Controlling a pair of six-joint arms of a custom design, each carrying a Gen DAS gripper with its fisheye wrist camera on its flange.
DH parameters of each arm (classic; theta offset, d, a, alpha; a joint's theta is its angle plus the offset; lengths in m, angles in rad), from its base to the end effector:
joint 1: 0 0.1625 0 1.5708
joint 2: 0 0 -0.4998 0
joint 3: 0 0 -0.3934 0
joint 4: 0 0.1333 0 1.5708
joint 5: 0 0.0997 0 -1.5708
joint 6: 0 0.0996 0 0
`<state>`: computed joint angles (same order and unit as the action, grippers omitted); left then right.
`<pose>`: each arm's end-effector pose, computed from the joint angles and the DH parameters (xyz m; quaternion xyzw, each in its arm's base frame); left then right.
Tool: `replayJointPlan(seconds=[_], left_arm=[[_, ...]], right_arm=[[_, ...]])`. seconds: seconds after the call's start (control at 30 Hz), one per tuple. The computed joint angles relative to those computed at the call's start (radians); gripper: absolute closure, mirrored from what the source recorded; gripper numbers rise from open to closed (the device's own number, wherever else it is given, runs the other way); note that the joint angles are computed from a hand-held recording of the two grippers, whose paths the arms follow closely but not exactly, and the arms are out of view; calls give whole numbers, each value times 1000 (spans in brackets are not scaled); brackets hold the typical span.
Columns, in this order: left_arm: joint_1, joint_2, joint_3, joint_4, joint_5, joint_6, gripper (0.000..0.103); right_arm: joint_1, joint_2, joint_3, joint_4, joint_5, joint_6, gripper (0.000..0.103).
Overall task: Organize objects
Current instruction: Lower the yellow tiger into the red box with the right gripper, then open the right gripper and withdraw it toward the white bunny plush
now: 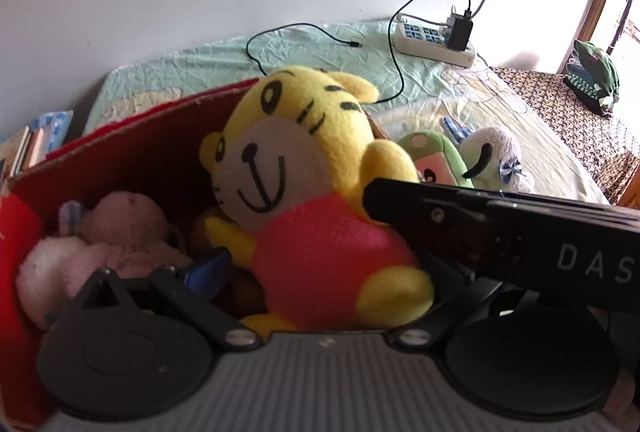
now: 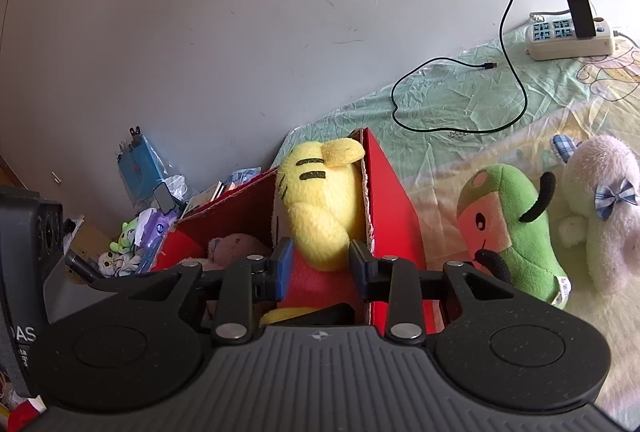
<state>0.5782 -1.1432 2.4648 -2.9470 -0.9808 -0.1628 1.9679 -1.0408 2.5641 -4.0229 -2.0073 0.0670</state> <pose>-0.2388 -0.3812 0.1589 0.3783 0.8785 -0.1806 0.2292 0.2401 -0.3367 0.2266 0.0478 -0.8770 0.4701 0.0878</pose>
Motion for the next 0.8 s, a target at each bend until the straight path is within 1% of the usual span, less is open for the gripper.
replayJointPlan(seconds=[0.1,0.23,0.4,0.67,0.8], left_arm=[[-25,-16,11,17,34,-18,3],[-55,-45,27,41,62,-45,3],[-101,-71,51,57,109,-69,2],[-155,-132,78,115,132,-131,2],[-189,-174,97,124,125,-143,2]], right_arm=[[20,0,9,-20,-13,4,68],[42,-5,24,-38,-14,17,68],[66,3,37,-70,-36,24,68],[85,10,72,-122,-58,60,68],[85,11,96,-149,-78,82,67]])
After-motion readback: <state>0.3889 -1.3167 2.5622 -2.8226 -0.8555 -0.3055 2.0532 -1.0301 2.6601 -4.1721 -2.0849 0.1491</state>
